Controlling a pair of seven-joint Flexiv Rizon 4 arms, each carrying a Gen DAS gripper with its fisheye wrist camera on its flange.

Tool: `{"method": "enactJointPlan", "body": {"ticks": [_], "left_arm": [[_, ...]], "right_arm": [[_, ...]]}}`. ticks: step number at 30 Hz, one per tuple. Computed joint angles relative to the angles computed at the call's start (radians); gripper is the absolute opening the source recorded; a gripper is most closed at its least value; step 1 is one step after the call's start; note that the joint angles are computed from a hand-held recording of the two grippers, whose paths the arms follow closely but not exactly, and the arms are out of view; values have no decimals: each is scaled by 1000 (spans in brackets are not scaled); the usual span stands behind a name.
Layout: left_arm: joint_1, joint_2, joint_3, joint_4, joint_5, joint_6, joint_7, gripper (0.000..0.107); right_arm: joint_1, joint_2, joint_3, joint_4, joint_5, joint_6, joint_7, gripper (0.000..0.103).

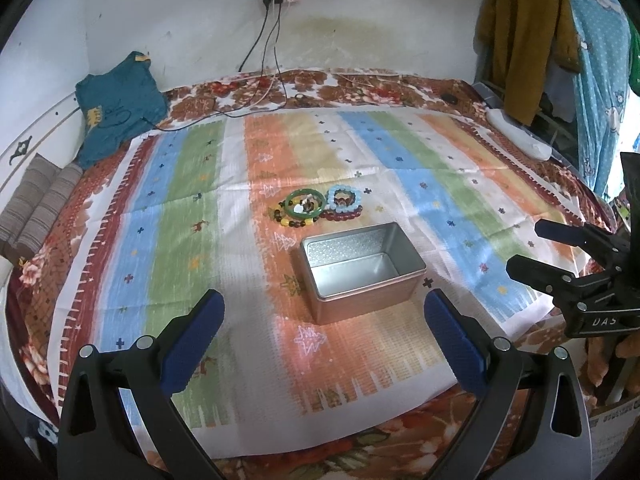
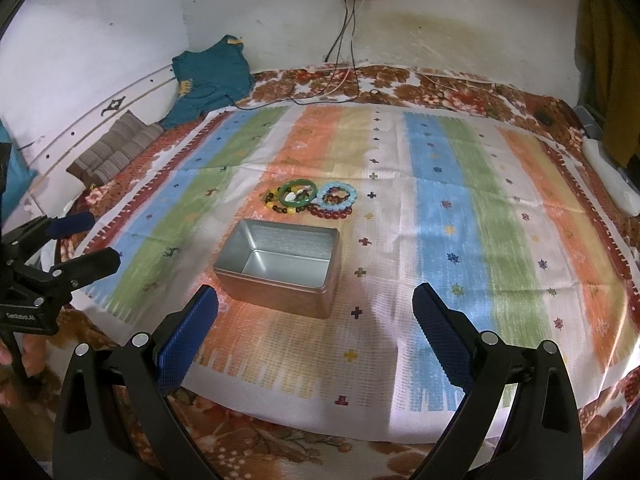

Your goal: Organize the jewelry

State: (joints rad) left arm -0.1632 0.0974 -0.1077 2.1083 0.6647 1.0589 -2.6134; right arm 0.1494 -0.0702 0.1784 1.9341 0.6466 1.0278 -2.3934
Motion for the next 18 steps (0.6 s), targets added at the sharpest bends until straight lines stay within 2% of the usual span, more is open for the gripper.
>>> {"method": "enactJointPlan", "body": {"ticks": [18], "left_arm": [[-4,-8,4,-11,-16,-10,12,97]], "right_arm": [[1,-4,3,3,-15,11,13,99]]}}
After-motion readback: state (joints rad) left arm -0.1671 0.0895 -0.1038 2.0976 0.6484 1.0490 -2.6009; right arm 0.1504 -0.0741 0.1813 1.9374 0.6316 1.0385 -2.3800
